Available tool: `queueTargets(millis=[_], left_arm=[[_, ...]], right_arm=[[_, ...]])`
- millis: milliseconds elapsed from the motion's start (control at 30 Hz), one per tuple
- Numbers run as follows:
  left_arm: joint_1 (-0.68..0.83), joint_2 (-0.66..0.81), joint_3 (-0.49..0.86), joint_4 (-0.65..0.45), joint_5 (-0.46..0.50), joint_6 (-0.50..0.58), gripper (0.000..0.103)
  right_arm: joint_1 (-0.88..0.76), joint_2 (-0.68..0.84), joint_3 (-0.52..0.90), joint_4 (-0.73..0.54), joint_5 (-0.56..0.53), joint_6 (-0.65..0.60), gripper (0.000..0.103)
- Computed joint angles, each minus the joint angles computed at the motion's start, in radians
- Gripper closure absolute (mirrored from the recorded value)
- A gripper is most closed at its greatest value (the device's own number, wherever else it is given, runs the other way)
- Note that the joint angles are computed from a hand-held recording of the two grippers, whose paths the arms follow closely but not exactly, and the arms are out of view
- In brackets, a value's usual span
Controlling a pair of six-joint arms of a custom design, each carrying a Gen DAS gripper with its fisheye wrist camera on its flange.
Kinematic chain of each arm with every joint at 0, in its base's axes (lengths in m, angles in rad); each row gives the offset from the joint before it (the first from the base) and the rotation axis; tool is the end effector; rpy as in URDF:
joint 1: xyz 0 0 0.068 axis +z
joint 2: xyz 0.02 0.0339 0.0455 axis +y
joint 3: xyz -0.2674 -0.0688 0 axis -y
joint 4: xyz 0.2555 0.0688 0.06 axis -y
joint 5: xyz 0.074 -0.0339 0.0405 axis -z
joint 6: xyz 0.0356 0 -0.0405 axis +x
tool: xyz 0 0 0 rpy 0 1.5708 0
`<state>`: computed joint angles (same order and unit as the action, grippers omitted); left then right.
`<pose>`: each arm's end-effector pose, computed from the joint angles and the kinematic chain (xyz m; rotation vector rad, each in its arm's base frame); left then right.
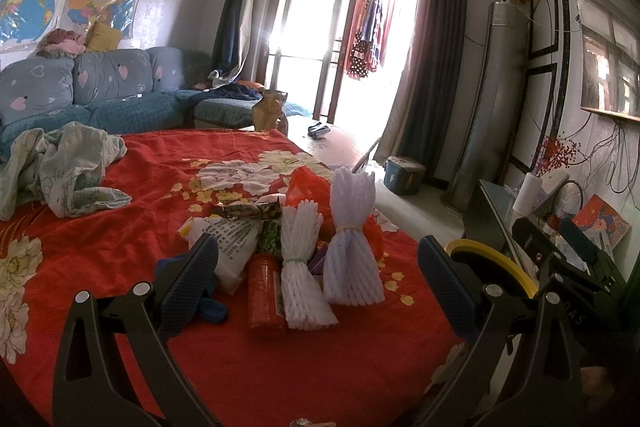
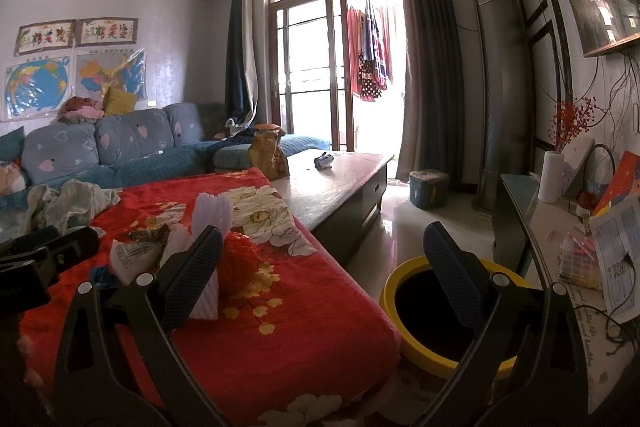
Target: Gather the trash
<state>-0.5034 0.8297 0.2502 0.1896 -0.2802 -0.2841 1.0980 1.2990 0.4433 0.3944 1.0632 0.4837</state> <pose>0.1679 -0.0812 0.1799 0.0301 1.9525 -0.2467 0.1383 0.2020 0.1769 0.0756 1.7875 0.0454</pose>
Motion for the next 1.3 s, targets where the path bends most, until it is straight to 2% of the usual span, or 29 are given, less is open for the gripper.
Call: queueTargets(millis=[833, 1033, 1300], left_arm=[[0.003, -0.003, -0.001, 0.000, 0.006, 0.000, 0.006], [-0.040, -0.013, 0.004, -0.025, -0.021, -0.015, 0.006], [0.059, -0.027, 0.000, -0.014, 0.072, 0.004, 0.006]], right_arm=[[-0.002, 0.003, 0.001, -0.004, -0.004, 0.006, 0.011], [-0.002, -0.007, 0.008, -0.037, -0.010, 0.024, 0.011], [-0.041, 0.015, 0.028, -0.036, -0.109, 0.024, 0.011]])
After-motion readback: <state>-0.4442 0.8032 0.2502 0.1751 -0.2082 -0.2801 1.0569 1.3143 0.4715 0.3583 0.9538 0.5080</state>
